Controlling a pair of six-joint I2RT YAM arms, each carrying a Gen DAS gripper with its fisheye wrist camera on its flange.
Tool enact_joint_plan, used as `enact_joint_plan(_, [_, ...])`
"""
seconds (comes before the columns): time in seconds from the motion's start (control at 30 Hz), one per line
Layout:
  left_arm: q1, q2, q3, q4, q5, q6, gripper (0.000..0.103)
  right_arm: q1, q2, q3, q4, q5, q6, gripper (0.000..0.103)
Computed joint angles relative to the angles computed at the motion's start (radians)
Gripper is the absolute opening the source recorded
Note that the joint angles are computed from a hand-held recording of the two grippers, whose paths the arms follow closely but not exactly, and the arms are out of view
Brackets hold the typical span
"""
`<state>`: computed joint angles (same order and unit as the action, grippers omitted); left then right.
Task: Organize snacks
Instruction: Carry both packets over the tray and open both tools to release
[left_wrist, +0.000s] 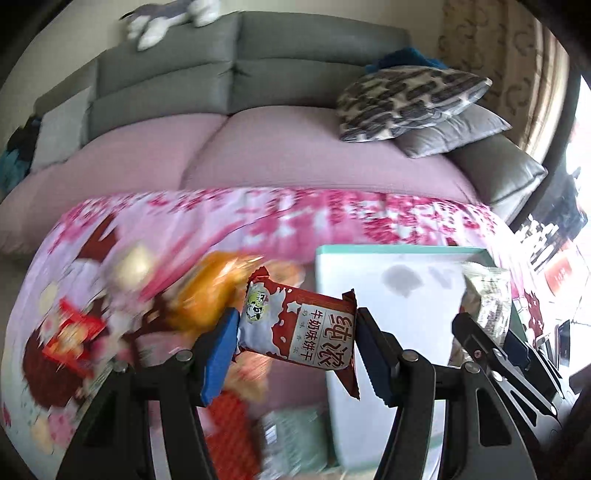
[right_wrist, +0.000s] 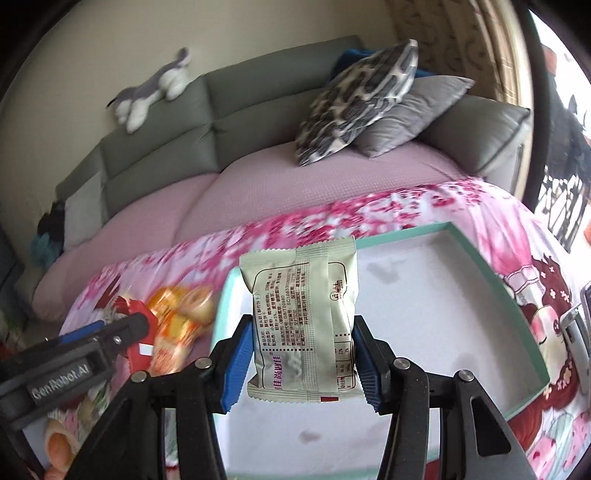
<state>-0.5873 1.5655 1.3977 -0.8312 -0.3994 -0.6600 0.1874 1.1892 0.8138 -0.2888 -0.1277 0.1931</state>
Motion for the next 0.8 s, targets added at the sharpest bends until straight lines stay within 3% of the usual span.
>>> enact_joint_plan(0.27, [-0.008, 0.195, 0.131, 0.064, 0.036, 0.044, 0.065, -0.132, 0.126, 0.034, 0.073, -0.027, 0.016, 0.054])
enact_joint_plan(0.6, [-0.019, 0.292, 0.194, 0.114, 0.036, 0.056, 0.065, -0.190, 0.194, 0.046, 0.117, -0.012, 0.013, 0.055])
enact_joint_plan(0.67, [-0.021, 0.296, 0.195, 0.116, 0.041, 0.055, 0.068, -0.186, 0.201, 0.052, 0.112, 0.004, 0.012, 0.055])
enact_joint_plan(0.73, [-0.022, 0.296, 0.201, 0.101, 0.031, 0.050, 0.079, -0.182, 0.208, 0.057, 0.104, 0.004, 0.007, 0.055])
enact_joint_plan(0.8, [-0.019, 0.277, 0.188, 0.105, 0.040, 0.045, 0.079, -0.175, 0.213, 0.063, 0.093, 0.014, 0.003, 0.055])
